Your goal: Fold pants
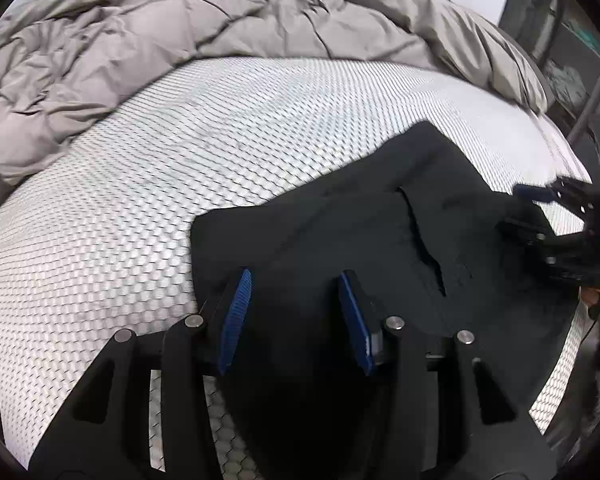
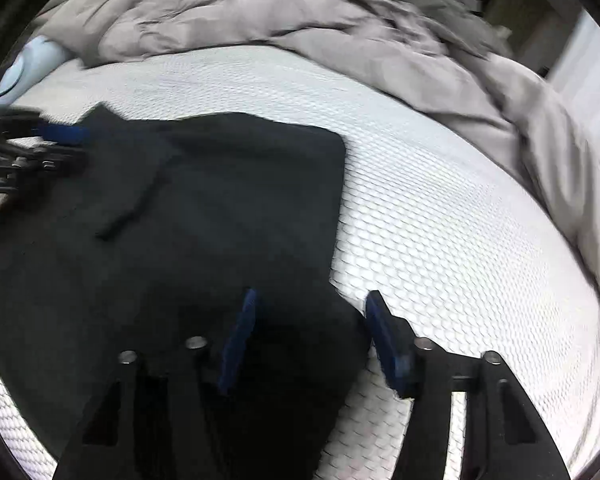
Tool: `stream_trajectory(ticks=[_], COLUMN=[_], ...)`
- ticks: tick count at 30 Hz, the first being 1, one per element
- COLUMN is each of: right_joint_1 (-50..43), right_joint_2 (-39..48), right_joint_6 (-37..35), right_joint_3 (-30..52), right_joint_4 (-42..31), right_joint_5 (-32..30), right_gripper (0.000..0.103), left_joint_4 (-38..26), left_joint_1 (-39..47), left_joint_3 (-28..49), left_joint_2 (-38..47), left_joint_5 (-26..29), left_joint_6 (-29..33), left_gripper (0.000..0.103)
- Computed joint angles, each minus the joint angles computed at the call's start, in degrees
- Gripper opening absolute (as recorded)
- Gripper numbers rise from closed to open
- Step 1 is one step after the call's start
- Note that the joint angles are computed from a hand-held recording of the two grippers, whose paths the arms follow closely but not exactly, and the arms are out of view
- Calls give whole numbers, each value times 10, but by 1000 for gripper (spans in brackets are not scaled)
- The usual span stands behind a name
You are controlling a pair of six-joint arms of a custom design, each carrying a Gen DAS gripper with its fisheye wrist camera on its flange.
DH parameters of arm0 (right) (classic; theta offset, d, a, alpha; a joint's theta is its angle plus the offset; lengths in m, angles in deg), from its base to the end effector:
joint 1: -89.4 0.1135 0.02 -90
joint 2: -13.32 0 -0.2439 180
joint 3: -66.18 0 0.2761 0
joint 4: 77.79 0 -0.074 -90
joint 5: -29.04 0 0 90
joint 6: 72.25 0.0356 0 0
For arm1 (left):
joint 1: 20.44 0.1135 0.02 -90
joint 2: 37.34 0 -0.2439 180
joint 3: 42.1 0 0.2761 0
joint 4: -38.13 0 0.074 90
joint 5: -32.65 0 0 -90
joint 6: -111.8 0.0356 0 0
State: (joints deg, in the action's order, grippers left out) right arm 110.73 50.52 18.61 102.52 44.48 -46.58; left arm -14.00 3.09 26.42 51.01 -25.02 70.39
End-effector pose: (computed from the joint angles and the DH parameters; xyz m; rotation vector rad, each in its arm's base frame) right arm 0.1507 0.0494 0.1642 -0.3644 2.5277 -0.1778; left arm 0.2872 0.1043 0.1647 0.6648 2.4530 -0.3577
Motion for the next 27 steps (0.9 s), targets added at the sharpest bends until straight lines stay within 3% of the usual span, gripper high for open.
stream_trajectory(ticks=[2,5,8,10,11,12,15,19,23,25,27], right_joint_1=[-24,32,97,83,61,58,84,92,8,-77,-162], right_joint_2=[-42,-76,-32,50,84,127,234,171,-14,-111,-168], right_joint_6=[4,36,64,50,46,54,76,58,17,-11,-47], right_joint_3=[9,22,37,52,53,61,82,47,-12,-17,-20], right_joint_4=[-24,-34,9,79,109,128,133,88,19,-35,-75], right_joint_5=[-29,28,49,-32,-101,-116,-23,117,21,-90,-184], right_gripper=[59,59,59,59,59,58,51,52,54,54,54], left_joint_4=[11,18,43,63,73,70,53,61,31,0,-71], left_joint_1=[6,-1,-51,-84,-88,-85,-61,-32,17,63,124], left_joint_3=[-4,10,13,-1,-8,-8,19,-7,-14,-10,11], left_joint_2=[-18,-18,9,12,11,9,37,4,-21,-34,-30], left_joint_5=[15,50,0,-53,-59,-52,-32,-45,-39,-6,50], left_joint_6=[-16,-65,-95,-107,-106,-102,-98,-76,-31,-9,33], left_gripper=[44,44,44,44,44,44,43,43,43,43,43])
